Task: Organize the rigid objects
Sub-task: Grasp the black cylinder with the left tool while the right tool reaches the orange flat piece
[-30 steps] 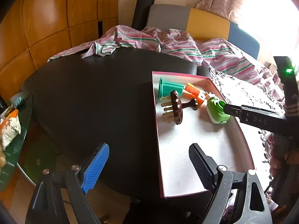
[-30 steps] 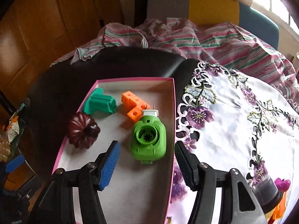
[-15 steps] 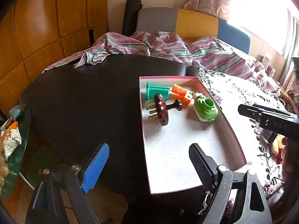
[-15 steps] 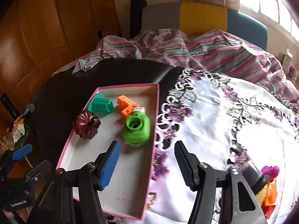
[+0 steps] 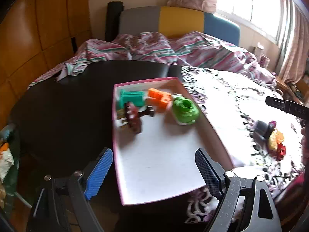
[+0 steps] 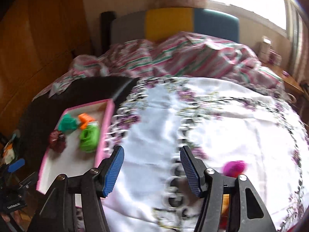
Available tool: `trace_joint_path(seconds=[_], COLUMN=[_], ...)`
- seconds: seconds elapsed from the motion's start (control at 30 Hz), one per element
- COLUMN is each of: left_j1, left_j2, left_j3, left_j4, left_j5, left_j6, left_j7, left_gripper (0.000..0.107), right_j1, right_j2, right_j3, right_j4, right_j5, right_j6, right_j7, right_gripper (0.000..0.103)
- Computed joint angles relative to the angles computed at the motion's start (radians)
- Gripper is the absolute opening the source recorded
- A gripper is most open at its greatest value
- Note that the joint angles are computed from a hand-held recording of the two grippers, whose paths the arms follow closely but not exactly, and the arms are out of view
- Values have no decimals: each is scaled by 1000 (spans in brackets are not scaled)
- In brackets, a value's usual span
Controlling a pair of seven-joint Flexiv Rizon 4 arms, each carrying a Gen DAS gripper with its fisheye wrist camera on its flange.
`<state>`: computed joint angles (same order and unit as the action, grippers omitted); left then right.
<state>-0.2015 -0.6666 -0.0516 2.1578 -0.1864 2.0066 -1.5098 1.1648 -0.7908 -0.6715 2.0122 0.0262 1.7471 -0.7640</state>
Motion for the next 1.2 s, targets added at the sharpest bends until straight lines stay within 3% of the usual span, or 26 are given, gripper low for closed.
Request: trace_joint_path(seconds=[0.1,0.27,0.4,0.53,0.77,0.97,1.2], left_j1=[67,50,58,71,14,-27,-119], left_j2=[1,-13,-33,-69,-134,-207,-296], left_j3=[-81,-115,-171,-236,-265,-289,-252], left_j4=[-19,-78,-136,-194,-301,-438,-626], left_j5=[66,111,144,144,109,79,22], left_j6=[-26,-60,-133,-223,-314,-390,-513], left_j7=[-4,26,67,105,171,254,330], left_gripper=[88,88,88,88,88,100,102], right_j1=[17,54,-115,-184,-227,-256,-291], right_j2=[4,-51,-4,9,21,28,37], right_j3=[-50,-148,33,119,173,212,250], right_j4=[59,142,169,160,121,117,102], right_j5=[71,230,328,383,393,421,415], right_j6=[21,39,185,258,236,259,250], right_j7=[47,208,321,310,242,221,195], right_gripper=[61,61,61,61,61,62,63])
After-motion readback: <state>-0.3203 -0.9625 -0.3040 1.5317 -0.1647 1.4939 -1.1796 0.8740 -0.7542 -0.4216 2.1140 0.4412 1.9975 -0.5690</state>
